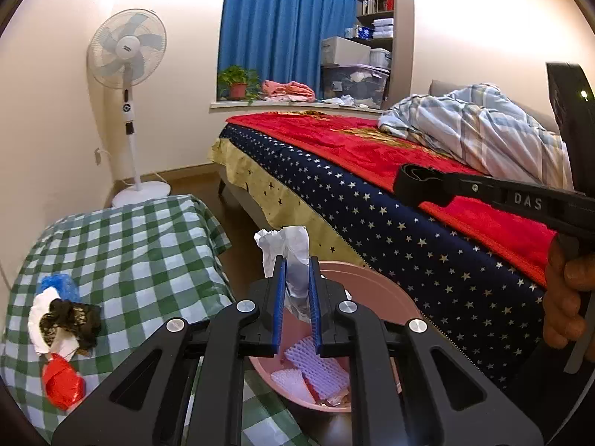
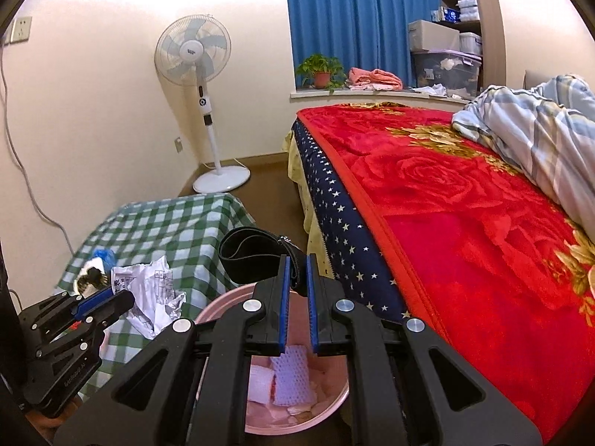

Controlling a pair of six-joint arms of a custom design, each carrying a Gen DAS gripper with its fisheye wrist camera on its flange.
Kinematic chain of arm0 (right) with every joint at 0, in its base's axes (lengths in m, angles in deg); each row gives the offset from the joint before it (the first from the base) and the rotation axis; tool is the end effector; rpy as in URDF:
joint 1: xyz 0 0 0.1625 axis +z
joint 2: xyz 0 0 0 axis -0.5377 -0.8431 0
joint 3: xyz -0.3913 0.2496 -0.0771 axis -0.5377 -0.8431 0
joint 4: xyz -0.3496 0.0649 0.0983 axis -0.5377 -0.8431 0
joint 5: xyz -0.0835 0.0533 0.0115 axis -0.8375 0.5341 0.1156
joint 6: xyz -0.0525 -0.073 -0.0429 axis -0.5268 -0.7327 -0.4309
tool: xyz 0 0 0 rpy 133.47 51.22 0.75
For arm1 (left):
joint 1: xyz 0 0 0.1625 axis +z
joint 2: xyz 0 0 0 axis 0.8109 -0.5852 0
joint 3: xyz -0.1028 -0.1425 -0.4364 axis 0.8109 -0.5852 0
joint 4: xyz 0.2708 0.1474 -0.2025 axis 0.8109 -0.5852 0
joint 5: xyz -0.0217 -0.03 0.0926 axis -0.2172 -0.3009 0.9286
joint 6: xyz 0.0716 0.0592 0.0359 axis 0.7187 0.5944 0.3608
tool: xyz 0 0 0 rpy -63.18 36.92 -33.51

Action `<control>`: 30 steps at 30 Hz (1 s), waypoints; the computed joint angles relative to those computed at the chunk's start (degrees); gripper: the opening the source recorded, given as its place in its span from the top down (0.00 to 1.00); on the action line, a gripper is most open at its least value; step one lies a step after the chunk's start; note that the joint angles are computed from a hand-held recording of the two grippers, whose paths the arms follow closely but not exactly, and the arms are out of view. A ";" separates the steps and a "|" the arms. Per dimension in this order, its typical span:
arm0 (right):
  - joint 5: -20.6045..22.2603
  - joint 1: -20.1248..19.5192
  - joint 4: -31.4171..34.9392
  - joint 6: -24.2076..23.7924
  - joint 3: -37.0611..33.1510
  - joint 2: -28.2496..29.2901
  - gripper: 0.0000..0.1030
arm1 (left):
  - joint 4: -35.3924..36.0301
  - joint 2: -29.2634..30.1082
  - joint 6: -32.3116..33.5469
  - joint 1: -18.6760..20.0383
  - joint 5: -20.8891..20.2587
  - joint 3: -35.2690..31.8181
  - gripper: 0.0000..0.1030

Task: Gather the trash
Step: 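Carry the tissue and black strap over the pink bin and open both tools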

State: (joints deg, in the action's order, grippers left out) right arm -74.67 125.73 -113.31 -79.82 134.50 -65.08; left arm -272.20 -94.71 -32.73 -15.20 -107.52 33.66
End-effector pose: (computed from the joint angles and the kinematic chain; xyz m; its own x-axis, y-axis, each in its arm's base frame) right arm 0.1493 -0.6051 0.2915 -0.7093 -0.3643 0.6035 -0.6914 0.5264 -0.4948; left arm -0.3071 -0.5297 0.0596 -0.7449 0.0614 -0.6644 0.6089 0.4695 -0.6393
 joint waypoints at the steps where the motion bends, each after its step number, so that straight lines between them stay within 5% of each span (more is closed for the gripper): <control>1: -0.27 0.00 0.13 0.12 -0.28 0.23 0.91 | -0.17 0.27 0.62 0.26 -0.32 -0.18 0.89; 22: -4.06 0.36 0.38 -0.86 -2.53 3.07 0.90 | 3.99 1.37 -0.73 3.62 -3.55 -2.93 0.88; 25: -4.60 0.38 -0.66 -1.13 -2.48 3.37 0.86 | 3.97 1.63 -0.44 3.74 -3.69 -3.43 0.88; 27: -4.99 0.39 -1.98 -1.09 -2.45 3.54 0.66 | 4.55 1.46 -1.07 3.85 -3.98 -3.29 0.86; 30: -4.48 0.26 -3.07 -1.16 -2.03 3.35 0.57 | 5.61 1.15 -1.88 3.98 -4.33 -3.05 0.69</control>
